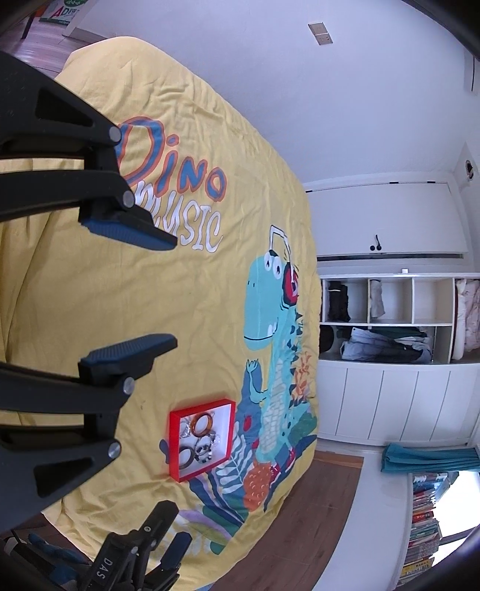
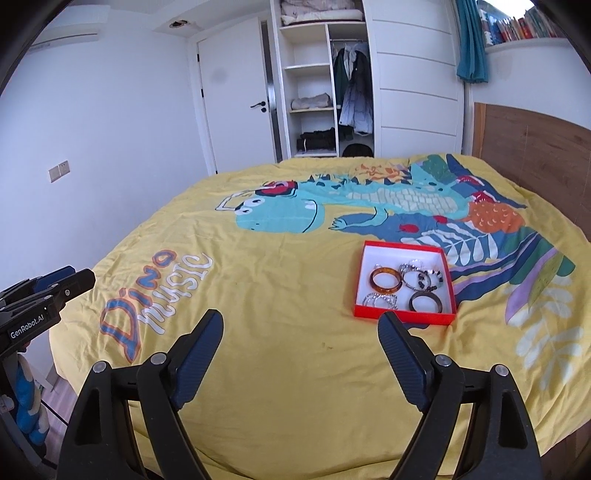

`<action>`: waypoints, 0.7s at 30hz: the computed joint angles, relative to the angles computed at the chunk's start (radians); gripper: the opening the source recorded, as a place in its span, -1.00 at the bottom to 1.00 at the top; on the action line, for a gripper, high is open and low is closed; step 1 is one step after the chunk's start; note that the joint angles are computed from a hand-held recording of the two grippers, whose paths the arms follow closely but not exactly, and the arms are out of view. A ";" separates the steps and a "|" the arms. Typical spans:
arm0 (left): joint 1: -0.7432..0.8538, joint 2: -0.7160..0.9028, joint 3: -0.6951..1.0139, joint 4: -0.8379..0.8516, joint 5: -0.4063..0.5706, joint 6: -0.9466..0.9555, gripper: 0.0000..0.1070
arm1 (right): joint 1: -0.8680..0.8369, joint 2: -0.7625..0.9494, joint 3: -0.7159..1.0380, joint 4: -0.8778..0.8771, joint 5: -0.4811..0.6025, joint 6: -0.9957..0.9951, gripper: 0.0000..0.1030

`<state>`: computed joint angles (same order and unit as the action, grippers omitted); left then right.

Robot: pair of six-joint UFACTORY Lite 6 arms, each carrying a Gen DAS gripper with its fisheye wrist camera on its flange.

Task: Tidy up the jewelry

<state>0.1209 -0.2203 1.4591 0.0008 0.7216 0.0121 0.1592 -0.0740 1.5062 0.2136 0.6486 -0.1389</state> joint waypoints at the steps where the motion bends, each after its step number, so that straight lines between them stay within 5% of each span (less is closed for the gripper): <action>1: 0.005 -0.012 -0.007 -0.005 0.001 0.006 -0.16 | 0.003 -0.010 -0.006 -0.005 0.000 0.006 0.68; 13: 0.071 -0.116 -0.090 -0.067 0.005 0.090 -0.15 | 0.032 -0.123 -0.098 -0.104 -0.022 0.100 0.81; 21: 0.084 -0.157 -0.143 -0.057 -0.009 0.094 0.08 | 0.058 -0.167 -0.168 -0.202 -0.041 0.182 0.97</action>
